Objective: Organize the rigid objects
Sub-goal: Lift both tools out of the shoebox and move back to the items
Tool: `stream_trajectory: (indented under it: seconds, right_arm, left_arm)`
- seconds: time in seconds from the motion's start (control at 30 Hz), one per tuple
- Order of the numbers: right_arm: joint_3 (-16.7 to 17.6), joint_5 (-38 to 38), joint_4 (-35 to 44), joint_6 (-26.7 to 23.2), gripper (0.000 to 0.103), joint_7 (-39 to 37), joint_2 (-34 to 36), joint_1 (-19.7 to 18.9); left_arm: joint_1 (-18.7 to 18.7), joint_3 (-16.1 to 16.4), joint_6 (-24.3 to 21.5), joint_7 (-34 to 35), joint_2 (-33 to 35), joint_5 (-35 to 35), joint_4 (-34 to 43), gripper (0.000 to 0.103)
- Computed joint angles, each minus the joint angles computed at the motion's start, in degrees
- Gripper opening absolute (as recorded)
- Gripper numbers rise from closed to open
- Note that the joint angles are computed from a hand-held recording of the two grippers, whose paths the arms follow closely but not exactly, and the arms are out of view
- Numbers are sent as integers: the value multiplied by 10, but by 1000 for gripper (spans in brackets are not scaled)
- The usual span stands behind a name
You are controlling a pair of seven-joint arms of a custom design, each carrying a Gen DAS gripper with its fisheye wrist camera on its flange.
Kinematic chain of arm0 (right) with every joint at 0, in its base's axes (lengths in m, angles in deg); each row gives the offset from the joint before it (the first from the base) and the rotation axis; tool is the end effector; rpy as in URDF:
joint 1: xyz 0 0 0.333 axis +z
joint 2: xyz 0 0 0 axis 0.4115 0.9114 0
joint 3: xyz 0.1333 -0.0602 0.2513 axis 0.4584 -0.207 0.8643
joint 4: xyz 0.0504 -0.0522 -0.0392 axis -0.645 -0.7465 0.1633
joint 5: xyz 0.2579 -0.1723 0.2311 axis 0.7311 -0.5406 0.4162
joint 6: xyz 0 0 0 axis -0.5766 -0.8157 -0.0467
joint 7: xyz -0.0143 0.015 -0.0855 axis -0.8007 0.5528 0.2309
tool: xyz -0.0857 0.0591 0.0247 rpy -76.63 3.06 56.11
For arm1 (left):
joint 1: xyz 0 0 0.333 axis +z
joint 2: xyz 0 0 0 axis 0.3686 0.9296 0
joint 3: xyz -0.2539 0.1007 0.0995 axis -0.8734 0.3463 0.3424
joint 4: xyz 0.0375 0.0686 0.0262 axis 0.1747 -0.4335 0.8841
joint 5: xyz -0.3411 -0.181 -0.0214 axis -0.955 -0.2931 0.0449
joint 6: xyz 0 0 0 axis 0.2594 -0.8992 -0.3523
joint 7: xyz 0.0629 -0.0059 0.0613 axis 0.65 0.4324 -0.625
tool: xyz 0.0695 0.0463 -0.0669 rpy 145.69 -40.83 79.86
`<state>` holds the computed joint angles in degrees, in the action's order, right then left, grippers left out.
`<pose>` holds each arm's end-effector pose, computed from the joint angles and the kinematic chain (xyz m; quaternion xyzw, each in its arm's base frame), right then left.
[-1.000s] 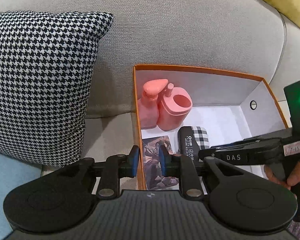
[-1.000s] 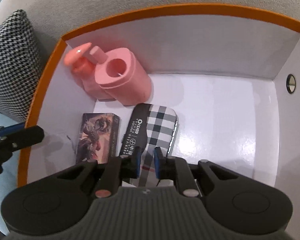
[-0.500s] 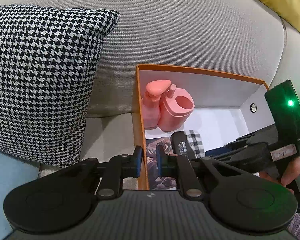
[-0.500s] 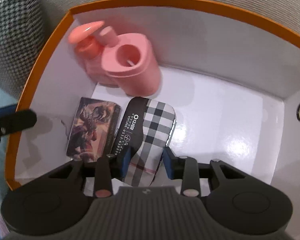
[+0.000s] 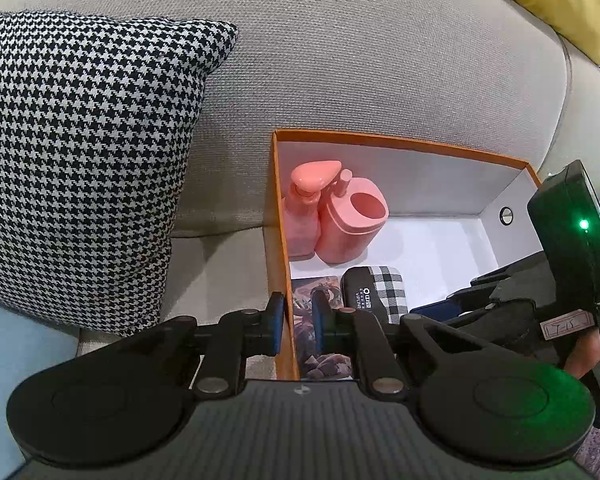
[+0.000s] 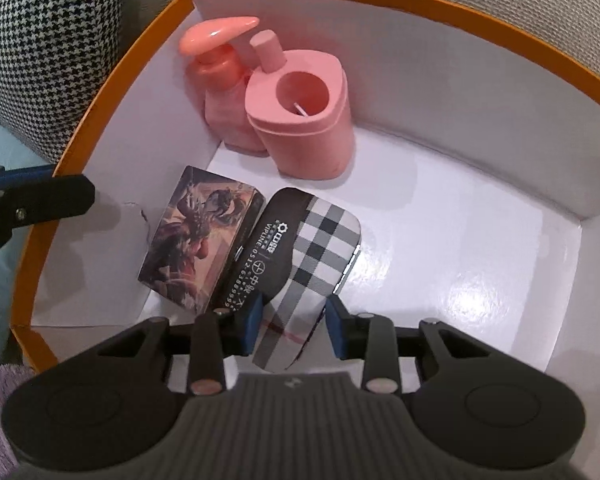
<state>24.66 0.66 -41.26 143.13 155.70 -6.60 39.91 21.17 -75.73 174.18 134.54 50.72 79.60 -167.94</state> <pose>0.6253 0.2526 0.4786 -0.8819 0.4494 0.0751 0.1212 0.4924 -0.0564 0.5482 -0.7491 0.6171 -0.2037 0.1287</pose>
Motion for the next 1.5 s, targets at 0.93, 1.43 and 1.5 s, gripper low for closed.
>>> stream_trajectory:
  seconds: [0.93, 1.43, 1.5]
  right_arm:
    - [-66, 196, -452, 271, 43, -156, -439, -9]
    - [-86, 59, -705, 286, 43, -38, -661, -33]
    - [-82, 37, -721, 289, 43, -32, -670, -39]
  left_arm:
    - [-102, -38, 98, -80, -248, -36, -171, 17]
    - [-180, -73, 68, -143, -230, -61, -224, 43]
    - [-180, -85, 70, -155, -218, -52, -220, 54]
